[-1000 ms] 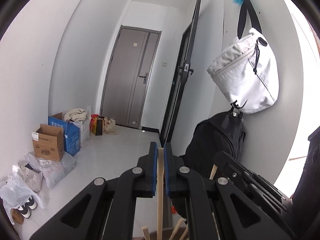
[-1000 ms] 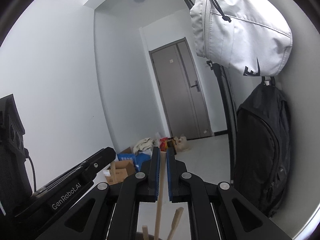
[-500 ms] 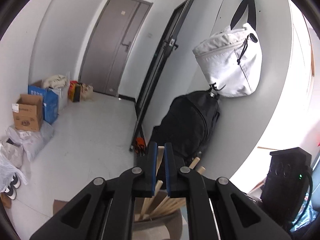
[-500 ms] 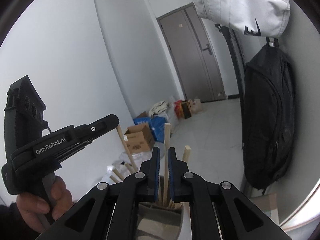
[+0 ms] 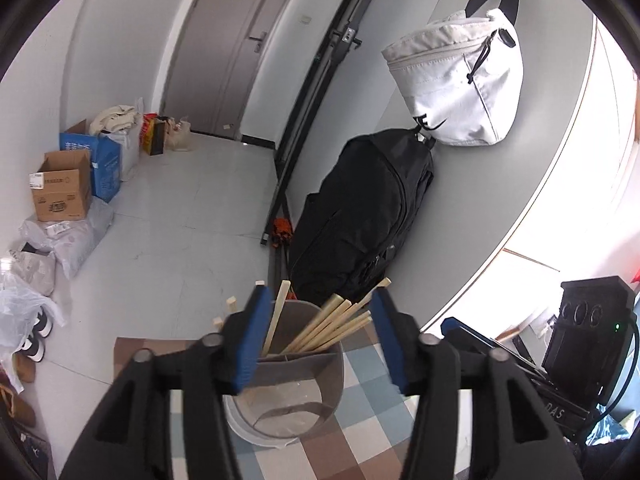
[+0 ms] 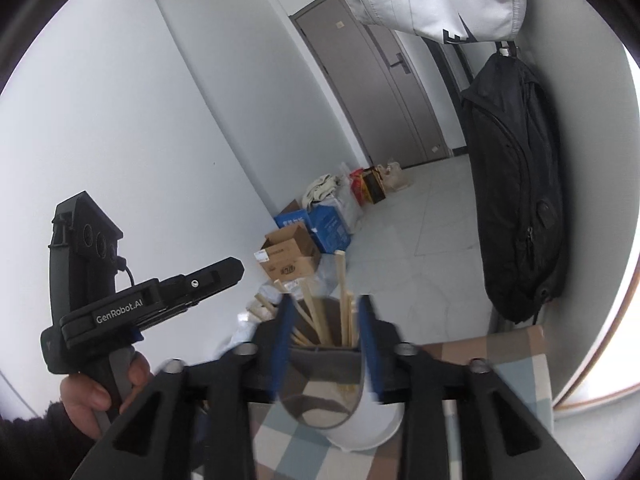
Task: Organize utensils
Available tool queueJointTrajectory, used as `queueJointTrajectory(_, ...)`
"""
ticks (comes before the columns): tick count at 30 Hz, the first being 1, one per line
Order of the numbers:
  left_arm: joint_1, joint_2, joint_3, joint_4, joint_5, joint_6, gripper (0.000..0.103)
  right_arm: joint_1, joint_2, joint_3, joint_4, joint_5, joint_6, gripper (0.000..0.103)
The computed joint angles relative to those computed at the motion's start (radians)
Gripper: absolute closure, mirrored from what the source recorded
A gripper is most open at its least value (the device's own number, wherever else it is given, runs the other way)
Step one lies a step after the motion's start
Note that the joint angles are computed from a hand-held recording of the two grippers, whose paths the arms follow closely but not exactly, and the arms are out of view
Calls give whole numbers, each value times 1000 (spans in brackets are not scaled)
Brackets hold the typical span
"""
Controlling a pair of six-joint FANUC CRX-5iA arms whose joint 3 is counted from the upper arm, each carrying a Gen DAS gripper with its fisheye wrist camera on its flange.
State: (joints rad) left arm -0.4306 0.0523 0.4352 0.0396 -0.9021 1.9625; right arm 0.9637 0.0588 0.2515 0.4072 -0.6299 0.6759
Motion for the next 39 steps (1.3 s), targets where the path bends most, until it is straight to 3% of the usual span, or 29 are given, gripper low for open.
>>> queueJointTrajectory(2, -38, -29, 0, -108, -2, 95, 51, 9, -23, -27, 30, -3, -22, 40)
queueJointTrajectory(3, -56, -37, 6, -153, -19, 138, 38, 14, -34, -45, 55, 1, -35, 38)
queueJointTrajectory(5, -110, -44, 33, -274, -73, 236, 27, 27, -64, -98, 122, 19, -80, 25)
queueJointTrajectory(8, -210, -61, 55, -487, -137, 394, 27, 43, -104, -170, 230, 48, -162, 11)
queueJointTrajectory(11, -280, -48, 93, -615, -229, 491, 16, 60, -136, -237, 362, 56, -255, 0)
queueJointTrajectory(14, -355, -47, 108, -747, -301, 580, 16, 71, -168, -294, 436, 72, -322, 0)
queueJointTrajectory(20, -443, -11, 161, -880, -384, 597, 9, 89, -207, -348, 478, 84, -373, 0)
queueJointTrajectory(27, -482, 18, 164, -949, -393, 565, 8, 84, -241, -421, 633, 80, -493, 0)
queueJointTrajectory(32, -466, 25, 154, -924, -402, 567, 8, 80, -232, -416, 632, 58, -487, 0)
queueJointTrajectory(39, -491, 41, 166, -972, -430, 573, 8, 66, -227, -427, 649, 65, -496, 0)
